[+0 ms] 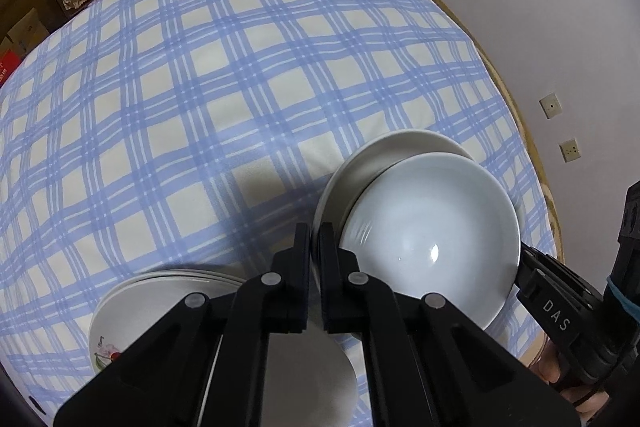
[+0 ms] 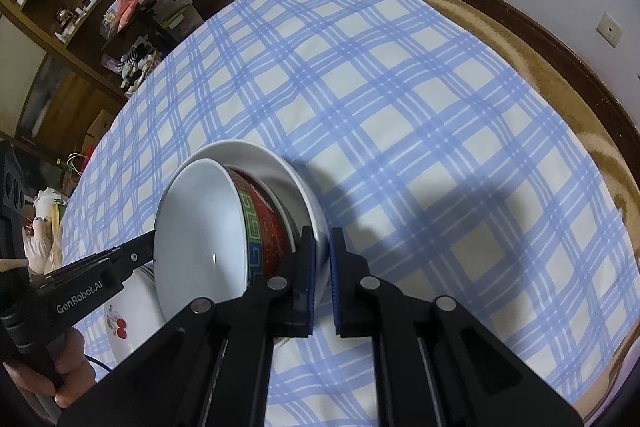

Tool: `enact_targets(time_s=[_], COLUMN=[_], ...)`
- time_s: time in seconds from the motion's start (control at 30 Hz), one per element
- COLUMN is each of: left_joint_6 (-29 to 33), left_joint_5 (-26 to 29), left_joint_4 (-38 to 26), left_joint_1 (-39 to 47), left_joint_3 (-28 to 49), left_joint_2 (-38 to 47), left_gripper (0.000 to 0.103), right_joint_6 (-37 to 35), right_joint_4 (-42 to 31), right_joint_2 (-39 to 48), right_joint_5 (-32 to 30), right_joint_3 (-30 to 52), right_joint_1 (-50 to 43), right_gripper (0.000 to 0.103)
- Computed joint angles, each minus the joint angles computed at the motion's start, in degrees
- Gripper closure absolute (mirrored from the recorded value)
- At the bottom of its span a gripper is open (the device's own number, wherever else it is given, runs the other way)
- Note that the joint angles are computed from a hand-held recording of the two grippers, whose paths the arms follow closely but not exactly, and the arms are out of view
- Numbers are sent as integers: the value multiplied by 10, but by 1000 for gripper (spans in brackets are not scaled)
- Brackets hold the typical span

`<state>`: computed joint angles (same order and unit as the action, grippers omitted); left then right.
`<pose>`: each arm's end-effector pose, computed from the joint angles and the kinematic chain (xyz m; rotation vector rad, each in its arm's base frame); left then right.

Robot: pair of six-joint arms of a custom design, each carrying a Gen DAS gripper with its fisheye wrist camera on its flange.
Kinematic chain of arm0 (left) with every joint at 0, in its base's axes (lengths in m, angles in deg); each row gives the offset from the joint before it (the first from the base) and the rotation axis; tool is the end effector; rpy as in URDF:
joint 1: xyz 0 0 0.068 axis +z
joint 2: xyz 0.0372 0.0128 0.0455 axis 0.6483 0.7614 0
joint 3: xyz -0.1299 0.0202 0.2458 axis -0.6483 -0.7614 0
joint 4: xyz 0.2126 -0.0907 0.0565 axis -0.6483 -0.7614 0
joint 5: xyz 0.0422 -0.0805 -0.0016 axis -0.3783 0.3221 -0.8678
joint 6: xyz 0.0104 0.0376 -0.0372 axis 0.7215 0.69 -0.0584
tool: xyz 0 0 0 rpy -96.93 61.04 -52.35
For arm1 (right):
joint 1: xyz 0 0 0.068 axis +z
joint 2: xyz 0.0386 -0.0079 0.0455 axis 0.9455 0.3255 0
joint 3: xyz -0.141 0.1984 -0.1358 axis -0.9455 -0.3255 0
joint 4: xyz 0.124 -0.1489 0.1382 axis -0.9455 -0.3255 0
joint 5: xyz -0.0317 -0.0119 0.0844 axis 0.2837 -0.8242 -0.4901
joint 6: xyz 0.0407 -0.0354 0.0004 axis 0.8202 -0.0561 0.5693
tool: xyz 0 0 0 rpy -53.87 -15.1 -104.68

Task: Organize plates and bowls
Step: 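Lift the bowl stack and carry it over the cherry-print plate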

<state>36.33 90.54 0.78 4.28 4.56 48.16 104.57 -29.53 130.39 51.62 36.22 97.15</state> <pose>0.2879 -0.2160 0.1453 0.3848 2.8887 -0.3790 0.2181 0.1055 0.0909 0.5645 2.6637 0.3553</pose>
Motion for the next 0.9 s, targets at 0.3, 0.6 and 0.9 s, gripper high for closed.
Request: enact_targets(time_s=[0.3, 0.6, 0.9], left_joint_6=[-12, 1, 6], left_joint_5=[-25, 1, 17], left_joint_4=[-6, -12, -11], left_joint_1=[-17, -2, 3], left_joint_3=[-2, -7, -11], left_joint_2=[-10, -21, -30], left_gripper=[101, 101, 101], right_joint_6=[5, 12, 18], right_joint_4=[-3, -26, -47], right_joint_2=[-15, -26, -48], right_joint_5=[17, 33, 48], right_joint_3=[-7, 2, -1], right_joint_1=[14, 20, 28], right_gripper=[94, 95, 96])
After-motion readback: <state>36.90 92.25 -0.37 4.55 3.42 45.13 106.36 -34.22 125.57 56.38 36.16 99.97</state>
